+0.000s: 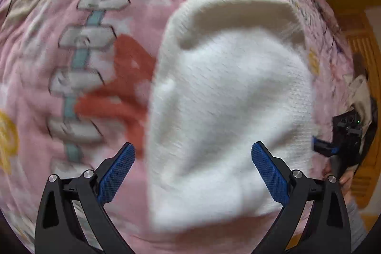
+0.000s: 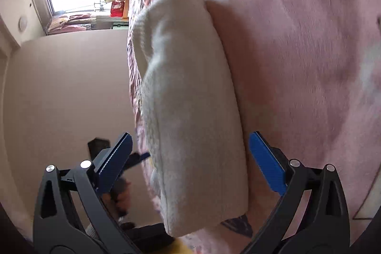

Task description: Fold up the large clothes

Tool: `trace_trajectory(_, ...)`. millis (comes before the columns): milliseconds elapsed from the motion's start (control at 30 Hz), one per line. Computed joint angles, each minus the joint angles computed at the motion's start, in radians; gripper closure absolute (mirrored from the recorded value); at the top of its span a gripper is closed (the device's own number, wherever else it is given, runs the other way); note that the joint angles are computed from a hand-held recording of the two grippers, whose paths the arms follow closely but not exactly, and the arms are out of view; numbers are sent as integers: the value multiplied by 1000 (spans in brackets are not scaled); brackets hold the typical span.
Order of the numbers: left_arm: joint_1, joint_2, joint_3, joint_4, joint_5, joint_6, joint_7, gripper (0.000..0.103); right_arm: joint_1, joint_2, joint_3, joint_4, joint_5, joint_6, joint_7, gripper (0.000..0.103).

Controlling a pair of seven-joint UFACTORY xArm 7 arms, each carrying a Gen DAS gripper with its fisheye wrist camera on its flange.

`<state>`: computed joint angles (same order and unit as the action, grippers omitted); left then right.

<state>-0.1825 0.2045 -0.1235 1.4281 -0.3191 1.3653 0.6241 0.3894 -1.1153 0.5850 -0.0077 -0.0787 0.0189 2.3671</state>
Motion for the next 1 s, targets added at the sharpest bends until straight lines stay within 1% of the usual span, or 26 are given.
trace_trajectory(33, -2, 20, 1, 16, 14, -4, -1, 8, -14, 25, 3, -6, -4, -42, -4, 7)
trace_trajectory(100, -8, 100, 5, 84, 42, 16, -46, 8, -73, 93, 31, -12, -4, -167, -6, 7)
trace_trajectory(167, -8, 125, 3, 90, 43, -26, -68, 8, -141, 164, 67, -13, 16, -286, -7, 7)
trace_trajectory(200, -10, 132, -1, 86, 46, -49, -69, 8, -165, 196, 74, -10, 25, -327, -22, 7)
trace_trajectory(233, -10, 139, -6, 87, 42, -59, -69, 8, -185, 223, 74, -5, 27, -360, -49, 7)
trace_trajectory(267, -12, 144, -12, 87, 36, -63, -69, 8, -199, 258, 57, 3, 18, -392, -91, 7)
trace_trajectory(300, -13, 149, -16, 88, 31, -66, -71, 8, -199, 283, 35, 10, 12, -403, -125, 6)
trace_trajectory(333, -11, 155, -21, 90, 15, -59, -72, 8, -196, 293, 30, 13, 19, -407, -141, 5)
trace_trajectory(367, -8, 165, -25, 101, 0, -40, -78, 8, -205, 308, 34, 9, 29, -429, -155, 5)
trace_trajectory(400, -5, 179, -27, 116, -14, -23, -86, 8, -218, 310, 59, 0, 53, -452, -154, 5)
trace_trajectory(433, 2, 180, -31, 114, -43, -23, -90, 8, -197, 290, 64, -9, 72, -433, -151, 6)
trace_trajectory(533, 0, 188, -42, 113, -67, -2, -82, 8, -113, 322, -48, 0, 57, -349, -230, 6)
trace_trajectory(567, -4, 192, -46, 112, -67, 11, -75, 8, -116, 348, -52, 11, 58, -361, -252, 6)
trace_trajectory(600, -10, 193, -51, 109, -66, 26, -67, 8, -128, 397, -57, 25, 56, -406, -282, 6)
trace_trajectory(633, -13, 189, -53, 100, -67, 35, -60, 8, -129, 430, -70, 43, 50, -409, -312, 5)
trace_trajectory(667, -18, 187, -55, 92, -68, 42, -53, 8, -129, 432, -69, 54, 56, -384, -331, 5)
trace_trajectory(700, -21, 184, -56, 84, -69, 41, -46, 8, -139, 446, -58, 55, 69, -400, -343, 5)
trace_trajectory(767, -31, 178, -59, 66, -81, 32, -43, 8, -169, 487, -22, 45, 107, -476, -357, 5)
trace_trajectory(800, -34, 174, -60, 56, -89, 29, -45, 8, -188, 509, 6, 38, 134, -523, -362, 5)
trace_trajectory(833, -36, 171, -62, 50, -100, 25, -41, 8, -196, 518, 20, 33, 149, -551, -361, 5)
trace_trajectory(867, -37, 163, -62, 34, -108, 12, -35, 8, -169, 485, 39, 28, 196, -538, -361, 5)
trace_trajectory(933, -40, 153, -64, 7, -119, -8, -21, 8, -199, 516, 97, 17, 248, -608, -362, 5)
trace_trajectory(967, -39, 156, -63, 0, -129, -10, -19, 7, -208, 544, 108, 15, 261, -646, -375, 5)
trace_trajectory(1000, -34, 160, -59, -1, -134, -5, -16, 7, -201, 556, 101, 10, 267, -668, -387, 5)
